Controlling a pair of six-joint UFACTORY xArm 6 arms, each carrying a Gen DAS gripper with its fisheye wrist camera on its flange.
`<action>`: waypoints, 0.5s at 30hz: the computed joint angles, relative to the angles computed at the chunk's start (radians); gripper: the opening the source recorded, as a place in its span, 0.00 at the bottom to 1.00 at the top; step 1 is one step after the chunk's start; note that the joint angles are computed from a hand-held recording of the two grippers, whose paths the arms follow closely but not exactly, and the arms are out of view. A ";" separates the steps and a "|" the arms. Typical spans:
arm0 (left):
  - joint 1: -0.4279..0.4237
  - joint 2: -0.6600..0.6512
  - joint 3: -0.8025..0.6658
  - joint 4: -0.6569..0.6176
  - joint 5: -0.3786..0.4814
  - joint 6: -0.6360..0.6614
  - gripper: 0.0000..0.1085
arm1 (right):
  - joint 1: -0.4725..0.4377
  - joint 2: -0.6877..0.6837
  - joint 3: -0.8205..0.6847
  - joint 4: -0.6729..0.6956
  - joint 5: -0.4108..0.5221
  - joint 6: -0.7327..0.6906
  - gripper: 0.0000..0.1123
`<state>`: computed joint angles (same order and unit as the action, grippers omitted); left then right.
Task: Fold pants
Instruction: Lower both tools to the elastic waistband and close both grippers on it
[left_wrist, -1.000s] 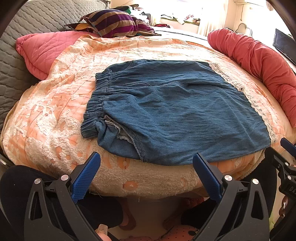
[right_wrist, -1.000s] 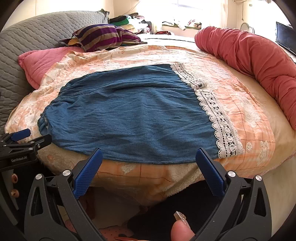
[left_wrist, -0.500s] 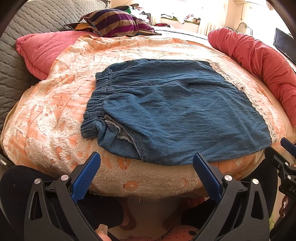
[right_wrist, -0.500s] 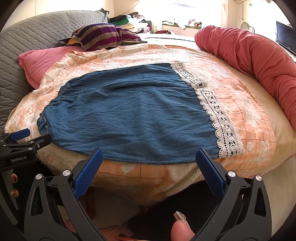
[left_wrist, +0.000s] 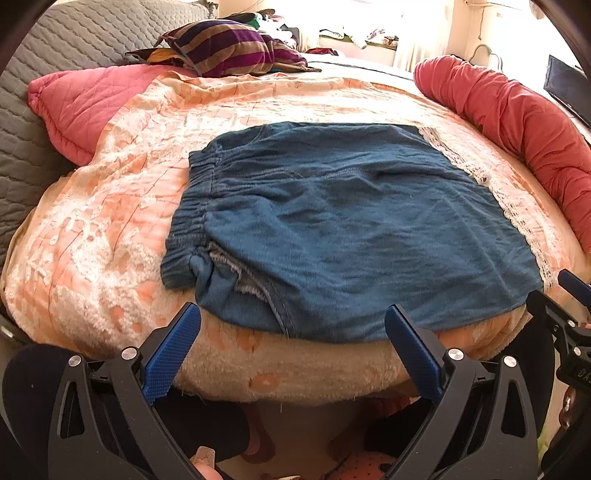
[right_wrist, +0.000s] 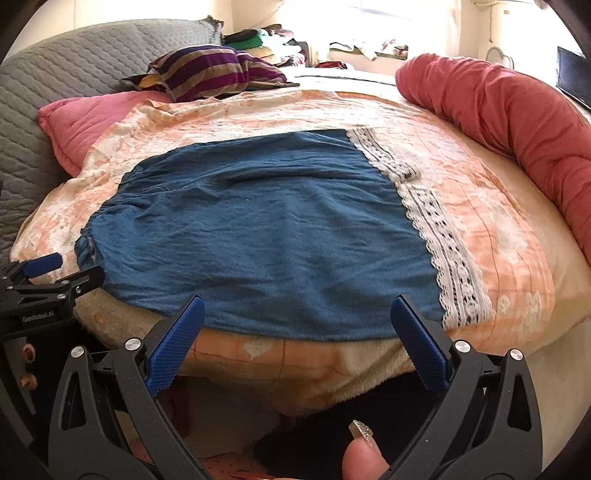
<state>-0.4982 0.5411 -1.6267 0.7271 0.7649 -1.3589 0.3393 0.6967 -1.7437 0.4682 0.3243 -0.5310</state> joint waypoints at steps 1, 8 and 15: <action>0.003 0.003 -0.005 -0.002 -0.003 0.005 0.91 | 0.000 0.009 -0.016 -0.011 0.008 0.009 0.84; 0.042 0.025 -0.053 -0.014 -0.008 0.054 0.91 | -0.010 0.098 -0.194 -0.041 0.091 0.032 0.84; 0.104 0.058 -0.123 -0.077 -0.045 0.160 0.91 | -0.020 0.284 -0.549 -0.085 0.251 0.086 0.84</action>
